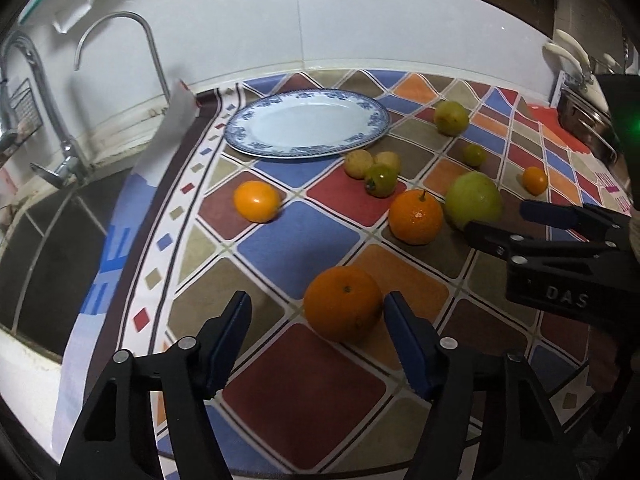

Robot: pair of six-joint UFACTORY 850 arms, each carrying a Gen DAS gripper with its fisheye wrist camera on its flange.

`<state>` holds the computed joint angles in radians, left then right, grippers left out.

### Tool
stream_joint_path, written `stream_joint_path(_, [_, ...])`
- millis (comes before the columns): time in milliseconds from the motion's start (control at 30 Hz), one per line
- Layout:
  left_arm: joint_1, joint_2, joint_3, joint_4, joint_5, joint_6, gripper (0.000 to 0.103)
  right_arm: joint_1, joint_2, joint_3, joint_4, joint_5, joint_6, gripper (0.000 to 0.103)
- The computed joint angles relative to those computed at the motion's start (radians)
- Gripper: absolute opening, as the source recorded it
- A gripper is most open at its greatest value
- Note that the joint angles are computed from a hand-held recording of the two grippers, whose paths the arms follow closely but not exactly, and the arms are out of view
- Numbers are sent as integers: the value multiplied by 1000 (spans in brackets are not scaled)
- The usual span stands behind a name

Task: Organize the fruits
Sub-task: 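Grasp the large orange with the left tool while the right tool grasps the green apple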

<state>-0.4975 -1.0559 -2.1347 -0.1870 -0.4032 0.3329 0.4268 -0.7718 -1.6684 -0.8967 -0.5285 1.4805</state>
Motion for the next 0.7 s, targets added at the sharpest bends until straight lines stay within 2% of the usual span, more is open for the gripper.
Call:
stream_joint_path(233, [7, -59, -99, -87, -85, 86, 51, -18, -38, -52, 59, 6, -78, 70])
stream_joint_path(333, [11, -83, -141, -117, -121, 116, 46, -23, -51, -69, 82, 12, -106, 64])
stream_joint_path(467, [11, -100, -174, -131, -133, 128, 43, -28, -59, -78, 106, 34, -141, 51])
stream_joint_path(700, [15, -120, -211, -152, -148, 141, 42, -25, -59, -82, 106, 27, -138, 51])
